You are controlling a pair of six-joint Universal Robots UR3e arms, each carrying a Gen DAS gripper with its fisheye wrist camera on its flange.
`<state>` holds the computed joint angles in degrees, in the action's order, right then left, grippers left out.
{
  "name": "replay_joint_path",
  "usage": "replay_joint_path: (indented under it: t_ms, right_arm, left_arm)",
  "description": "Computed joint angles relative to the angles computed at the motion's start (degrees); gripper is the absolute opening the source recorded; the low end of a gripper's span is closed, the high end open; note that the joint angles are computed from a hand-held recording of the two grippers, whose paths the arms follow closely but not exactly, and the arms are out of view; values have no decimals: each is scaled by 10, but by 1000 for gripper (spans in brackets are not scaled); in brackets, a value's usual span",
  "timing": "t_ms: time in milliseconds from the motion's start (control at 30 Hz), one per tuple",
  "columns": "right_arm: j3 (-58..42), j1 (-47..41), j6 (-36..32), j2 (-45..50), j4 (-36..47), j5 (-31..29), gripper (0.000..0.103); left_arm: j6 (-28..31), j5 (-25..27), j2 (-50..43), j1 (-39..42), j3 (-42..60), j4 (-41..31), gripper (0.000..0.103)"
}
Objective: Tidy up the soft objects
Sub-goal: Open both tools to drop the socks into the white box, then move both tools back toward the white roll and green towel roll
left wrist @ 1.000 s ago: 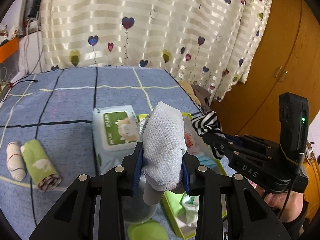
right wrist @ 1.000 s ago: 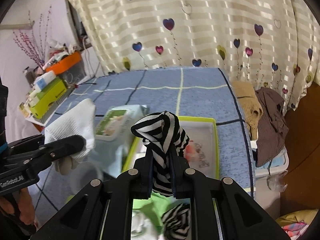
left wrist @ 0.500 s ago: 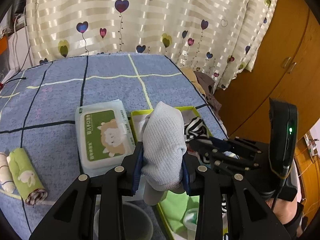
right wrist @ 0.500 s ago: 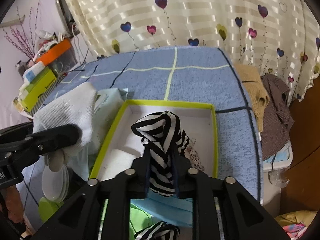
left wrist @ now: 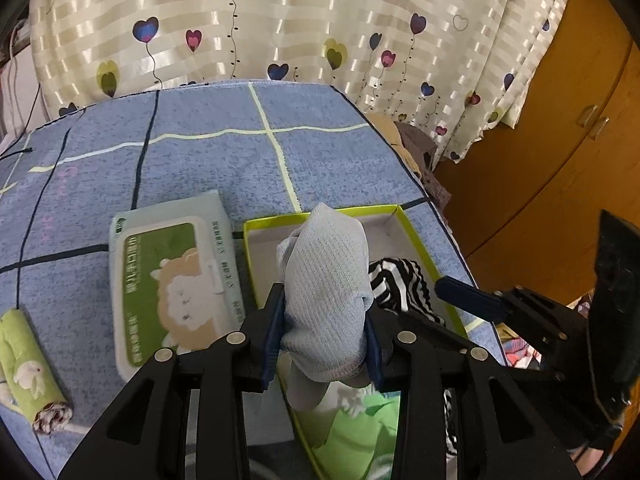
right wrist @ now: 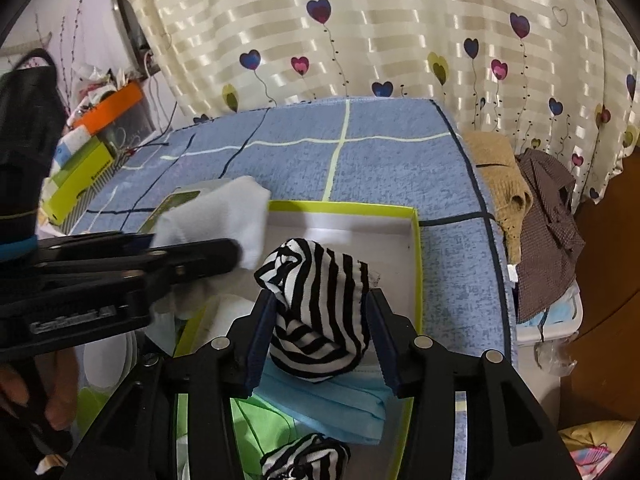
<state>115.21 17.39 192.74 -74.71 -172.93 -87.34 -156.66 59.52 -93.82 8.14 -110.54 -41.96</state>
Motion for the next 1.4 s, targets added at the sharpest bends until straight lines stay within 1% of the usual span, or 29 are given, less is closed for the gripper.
replay_joint_path:
  t_ms: [67,200,433,567,633,767,867,933,1067,1100,1200,1267,1300,1333,1400]
  right_arm:
    - [5,0,1,-5,-3,-2,46]
    - [8,-1,0,-12,-2,-2,46]
    - [12,5,8,-25,-3,-5,46]
    - [20,12,17,-42,-5,-14,46]
    - [23,21,24,-54,-2,-23,46]
    - [19,48,38,-71,8,-45,46]
    - [8,76,49,-79,21,-66,46]
    - [-4,99,61,-81,33,-86,46]
    - [-30,142,81,-80,52,-119,46]
    - [-38,154,86,-79,59,-129,46]
    - [-64,187,98,-72,78,-154,46]
    - [-85,211,107,-64,93,-173,46]
    - [-90,217,110,-63,97,-177,46]
    - [-99,229,114,-59,103,-185,46]
    - [-118,249,121,-50,114,-199,46]
  left_arm:
    - [-4,-2,-10,-3,7,-1,41]
    - [-8,-9,-24,-3,17,2,50]
    - [10,-37,9,19,2,-8,50]
    - [40,-70,56,51,-17,-42,50]
    - [65,-94,86,78,-30,-74,50]
    - [110,-125,151,129,-58,-134,50]
    - [159,-145,207,171,-77,-199,50]
    - [199,-159,248,204,-86,-259,50]
    - [300,-187,326,283,-85,-406,50]
    - [317,-190,337,297,-84,-430,50]
    - [394,-196,383,359,-73,-541,50]
    - [439,-196,405,394,-66,-598,50]
    - [465,-195,416,414,-62,-629,50]
    - [507,-195,427,442,-55,-679,50]
    - [567,-189,443,488,-43,-751,50]
